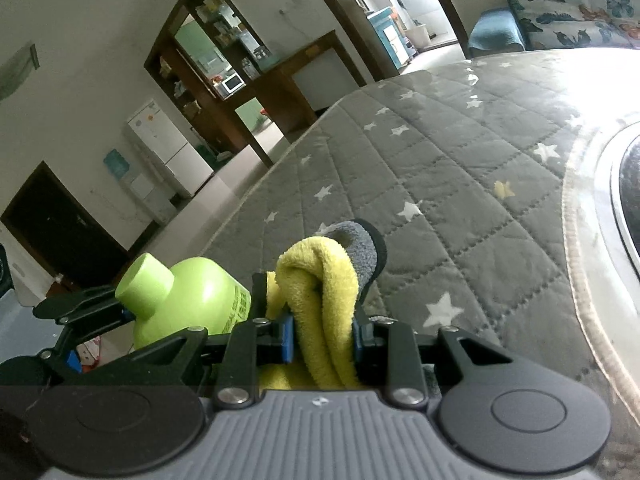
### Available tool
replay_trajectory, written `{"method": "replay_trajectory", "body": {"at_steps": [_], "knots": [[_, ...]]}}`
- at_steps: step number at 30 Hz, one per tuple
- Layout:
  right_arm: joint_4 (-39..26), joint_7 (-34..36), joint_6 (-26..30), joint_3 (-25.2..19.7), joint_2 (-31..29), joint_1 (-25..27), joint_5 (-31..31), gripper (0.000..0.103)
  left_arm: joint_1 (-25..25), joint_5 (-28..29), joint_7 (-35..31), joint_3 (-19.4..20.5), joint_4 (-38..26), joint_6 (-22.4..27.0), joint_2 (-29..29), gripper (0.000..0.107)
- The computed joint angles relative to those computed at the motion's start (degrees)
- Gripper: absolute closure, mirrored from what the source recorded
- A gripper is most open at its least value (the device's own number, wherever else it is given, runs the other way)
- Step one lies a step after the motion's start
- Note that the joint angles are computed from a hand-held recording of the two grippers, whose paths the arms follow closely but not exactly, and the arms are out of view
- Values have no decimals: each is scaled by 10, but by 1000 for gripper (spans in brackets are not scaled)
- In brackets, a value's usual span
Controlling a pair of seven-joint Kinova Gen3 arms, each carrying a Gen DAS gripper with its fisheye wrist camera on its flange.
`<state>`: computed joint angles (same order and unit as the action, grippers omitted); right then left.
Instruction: Clean container
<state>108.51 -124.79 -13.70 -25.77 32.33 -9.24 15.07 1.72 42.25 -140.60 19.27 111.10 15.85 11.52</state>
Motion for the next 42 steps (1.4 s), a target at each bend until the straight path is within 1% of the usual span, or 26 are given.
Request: {"method": "replay_trajectory", "body": {"at_steps": [3, 5, 9, 12, 15, 18, 19, 22, 24, 27, 31, 34, 37, 40, 42], "knots": [[17, -3, -14, 9, -11, -6, -8, 76, -13, 23, -27, 17, 8, -10, -2, 4], [27, -5, -24, 15, -19, -11, -10, 76, -20, 37, -43, 23, 8, -7, -1, 4], [45, -12, -48, 30, -39, -22, -10, 76, -21, 52, -59, 19, 7, -1, 0, 4], [49, -17, -62, 41, -52, -29, -2, 76, -34, 90, -95, 25, 9, 7, 0, 4], [46, -23, -69, 47, -60, -33, 11, 76, -20, 96, -97, 7, 7, 12, -1, 4], [29, -38, -63, 37, -56, -25, 39, 75, -9, 95, -95, -5, 5, 15, -1, 4], [18, -39, -52, 39, -53, -28, 44, 75, -5, 90, -91, -10, 4, 16, -1, 4], [1, -44, -38, 35, -41, -27, 49, 75, 4, 78, -79, -17, 2, 17, 1, 4], [-6, -52, -32, 23, -31, -15, 56, 75, 12, 62, -61, -24, 0, 16, 3, 4], [-14, -55, -17, 10, -20, -5, 64, 75, 9, 53, -49, -21, -2, 19, 4, 4], [-25, -48, 9, -4, -3, 4, 59, 75, -7, 71, -61, -12, -2, 29, 6, 4], [-27, -37, 21, -9, 5, 8, 46, 75, -8, 84, -69, -12, -1, 27, 6, 4], [-16, -25, 14, -11, 6, 10, 29, 75, -1, 83, -64, -16, 0, 21, 6, 4], [-6, -20, 5, -11, 3, 12, 20, 75, -5, 91, -71, -11, -1, 24, 8, 8], [1, -17, -2, -5, -1, 7, 12, 75, -3, 90, -73, -12, -3, 26, 9, 17]]}}
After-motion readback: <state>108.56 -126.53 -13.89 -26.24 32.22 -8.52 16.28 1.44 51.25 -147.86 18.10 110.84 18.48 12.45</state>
